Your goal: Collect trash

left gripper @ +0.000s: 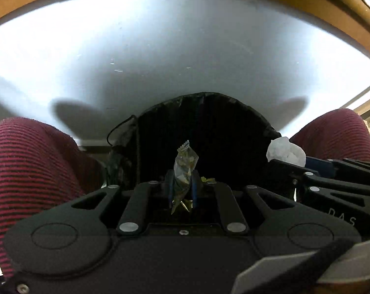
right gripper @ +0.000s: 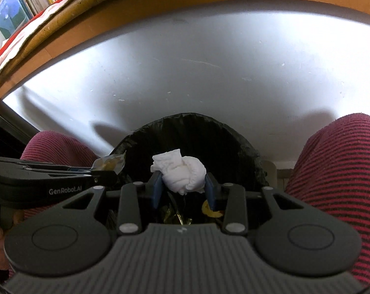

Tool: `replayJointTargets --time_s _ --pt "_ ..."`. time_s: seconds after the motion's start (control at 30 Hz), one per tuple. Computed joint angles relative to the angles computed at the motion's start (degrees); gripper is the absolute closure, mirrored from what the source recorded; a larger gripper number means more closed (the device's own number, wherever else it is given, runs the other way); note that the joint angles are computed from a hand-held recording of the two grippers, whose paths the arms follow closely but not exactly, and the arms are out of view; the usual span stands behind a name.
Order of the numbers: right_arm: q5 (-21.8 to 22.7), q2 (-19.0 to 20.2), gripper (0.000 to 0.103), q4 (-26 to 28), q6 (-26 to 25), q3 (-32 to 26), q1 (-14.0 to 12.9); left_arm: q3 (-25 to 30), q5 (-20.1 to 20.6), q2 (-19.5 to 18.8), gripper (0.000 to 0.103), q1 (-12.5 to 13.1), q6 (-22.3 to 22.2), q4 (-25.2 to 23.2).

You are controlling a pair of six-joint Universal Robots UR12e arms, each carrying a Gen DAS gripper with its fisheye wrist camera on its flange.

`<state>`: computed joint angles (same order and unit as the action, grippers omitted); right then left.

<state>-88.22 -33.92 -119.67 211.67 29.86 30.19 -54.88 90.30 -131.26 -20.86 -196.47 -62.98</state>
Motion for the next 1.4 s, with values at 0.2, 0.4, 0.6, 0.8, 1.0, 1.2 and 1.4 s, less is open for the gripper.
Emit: replayJointTargets --time_s 0.2,0.4,0.6,0.8,1.0,1.2,1.4 --pt "0.13 0.07 0.059 0.66 -0.2 -0.23 -0.03 0.05 -0.14 -0.17 0.089 0.03 0.18 -0.06" --pt "0.06 -0.42 0.059 0.72 0.11 0.57 -0.09 0.1 0.13 -0.25 0.089 -0.04 0.36 -0.14" --pt "0.23 -0.17 0.058 0.81 0.06 0.19 -0.05 0.19 0.4 -0.39 0.088 -0.18 0.32 -0.27" --pt "0.56 -0.26 0.043 0.48 0.01 0.46 -0.09 0.21 0.79 -0.42 0.073 -0.19 0.3 -0.14" --pt "0.4 -0.54 0.043 -0.22 -0.29 1.15 -0.08 0.01 1.33 -0.26 0.063 -0.15 0.19 0.24" --pt "0.14 -0.72 0.043 -0.78 -0.29 1.53 -0.06 -0.05 2.44 -0.12 0.059 -0.4 0.62 0.89" --pt "-1.3 -1.17 0.041 -3.32 -1.69 1.93 0.01 0.05 3.7 0.11 0.054 -0.72 1.66 2.68"
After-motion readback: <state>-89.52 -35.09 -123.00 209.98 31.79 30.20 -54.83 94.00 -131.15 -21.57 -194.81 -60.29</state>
